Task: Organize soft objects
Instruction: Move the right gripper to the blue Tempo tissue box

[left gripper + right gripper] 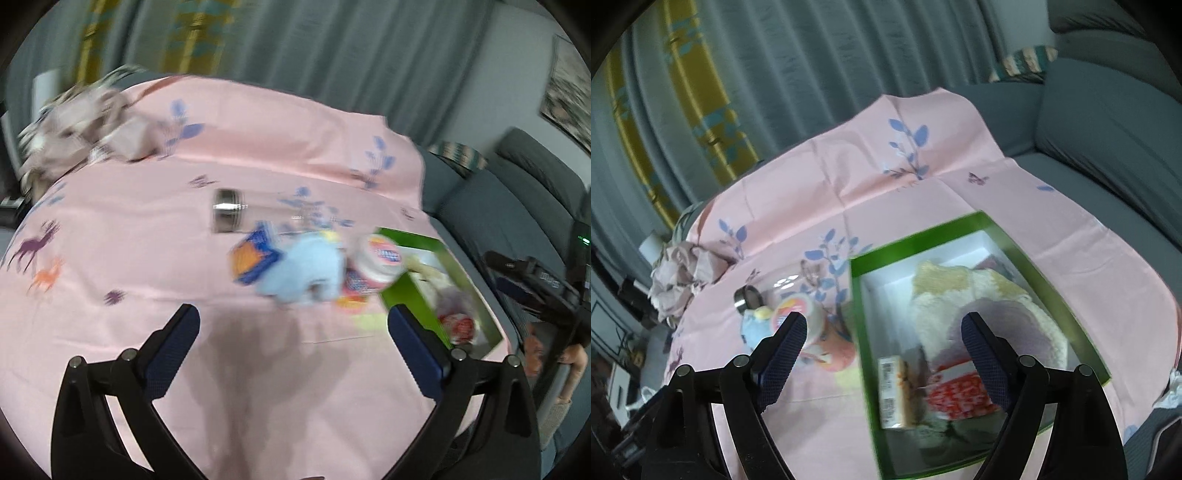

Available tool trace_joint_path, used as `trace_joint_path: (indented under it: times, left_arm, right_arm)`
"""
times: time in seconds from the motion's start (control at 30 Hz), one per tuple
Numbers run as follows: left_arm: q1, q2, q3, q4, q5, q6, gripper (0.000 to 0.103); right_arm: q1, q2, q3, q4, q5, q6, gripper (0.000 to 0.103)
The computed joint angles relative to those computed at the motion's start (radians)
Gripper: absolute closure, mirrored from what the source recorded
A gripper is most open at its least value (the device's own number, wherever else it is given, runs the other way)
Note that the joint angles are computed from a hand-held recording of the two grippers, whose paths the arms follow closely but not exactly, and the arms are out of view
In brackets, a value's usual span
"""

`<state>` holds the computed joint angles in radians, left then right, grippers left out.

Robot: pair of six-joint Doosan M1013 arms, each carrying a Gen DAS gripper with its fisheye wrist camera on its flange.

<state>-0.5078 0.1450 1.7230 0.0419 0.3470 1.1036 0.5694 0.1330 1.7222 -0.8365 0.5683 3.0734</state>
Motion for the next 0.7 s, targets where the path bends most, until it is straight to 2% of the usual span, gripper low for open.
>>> trace_joint_path:
  times: [0.2,0.33,0.43,0.53,0.7]
  left_arm:
    - [0.042,0.011,0.046,0.094,0.000,-0.144,0.001]
    - [0.078,0.038,0.045,-0.052,0.020,-0.034,0.002]
    - [0.083,0.045,0.045,-0.001,0.037,-0.090,0.002]
    - [0.093,0.048,0.043,-0.019,0.046,-0.086,0.002]
    - [0.102,0.034,0.057,0.014,0.022,-0.131,0.002]
  right_arm:
    - [0.029,0.033,-0.044,0.028,-0.038,-0.083,0.016]
    - [0.041,0.075,-0.096,0.155,-0.042,-0.260,0.016]
    - [0.051,0.118,-0.166,0.281,0.010,-0.428,0.016]
    - [0.057,0.166,-0.245,0.362,0.066,-0.548,0.017]
    - [0.061,0.288,-0.456,0.542,0.204,-0.822,0.017]
